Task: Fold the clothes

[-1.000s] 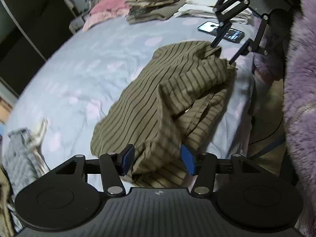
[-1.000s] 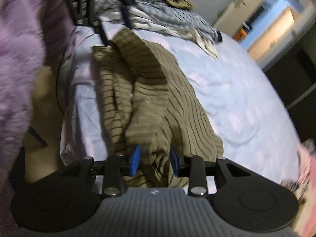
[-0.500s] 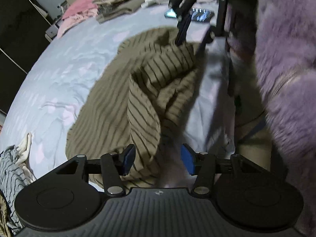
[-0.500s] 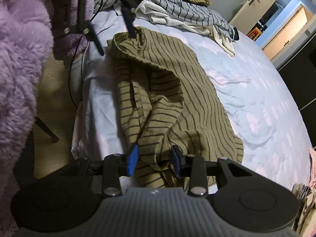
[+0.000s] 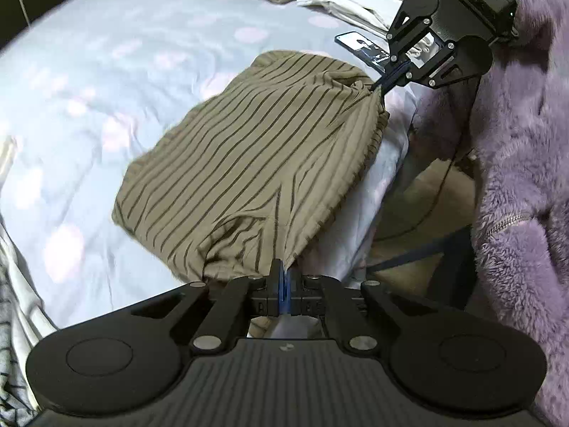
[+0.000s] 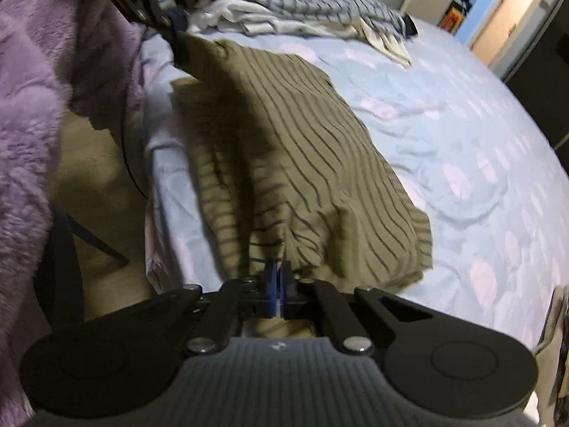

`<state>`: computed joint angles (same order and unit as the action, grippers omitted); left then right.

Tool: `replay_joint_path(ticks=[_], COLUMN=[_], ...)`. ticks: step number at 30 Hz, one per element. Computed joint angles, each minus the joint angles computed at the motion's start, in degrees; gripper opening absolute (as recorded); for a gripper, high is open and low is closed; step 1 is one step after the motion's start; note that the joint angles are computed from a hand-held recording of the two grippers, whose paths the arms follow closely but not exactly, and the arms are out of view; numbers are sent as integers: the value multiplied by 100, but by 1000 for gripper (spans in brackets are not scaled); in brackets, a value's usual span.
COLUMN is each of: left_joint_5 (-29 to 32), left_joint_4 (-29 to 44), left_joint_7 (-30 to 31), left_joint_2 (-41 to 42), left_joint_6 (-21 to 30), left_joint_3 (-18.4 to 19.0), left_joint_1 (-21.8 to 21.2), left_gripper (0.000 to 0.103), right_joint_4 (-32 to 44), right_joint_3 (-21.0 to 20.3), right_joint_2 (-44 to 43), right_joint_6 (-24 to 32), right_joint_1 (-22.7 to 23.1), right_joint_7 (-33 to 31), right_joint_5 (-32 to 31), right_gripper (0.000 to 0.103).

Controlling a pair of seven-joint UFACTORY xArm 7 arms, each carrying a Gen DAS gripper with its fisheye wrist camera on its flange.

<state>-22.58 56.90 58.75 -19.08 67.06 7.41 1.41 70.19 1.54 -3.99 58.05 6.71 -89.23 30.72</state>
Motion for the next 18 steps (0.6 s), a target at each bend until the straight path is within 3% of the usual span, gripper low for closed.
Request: replay_joint_path(ticks=[4,10,11,18], left_joint_5=[-262,-629,-561,-726], left_joint_4=[585,404,385,199], left_joint_7=[-270,-1113,-1191,-1213], left_joint_2=[736,1053,1067,700], left_joint_6=[350,-362,-424,-720], left_joint_3=[121,-50,-100,-57], left_joint_1=[161,426,423,420], left_gripper=[0,1,5,29], right_joint_4=[445,650,629,142], right_joint_3=[55,230,252,242], right_joint_2=[387,775,793,414], right_joint_6=[87,-324,-409,-927], right_joint_1=[-28,-21,-20,-68], right_joint_7=[363,1078,1149,813], right_joint_5=[5,-211,-224,241], right_gripper=[1,5,12,24])
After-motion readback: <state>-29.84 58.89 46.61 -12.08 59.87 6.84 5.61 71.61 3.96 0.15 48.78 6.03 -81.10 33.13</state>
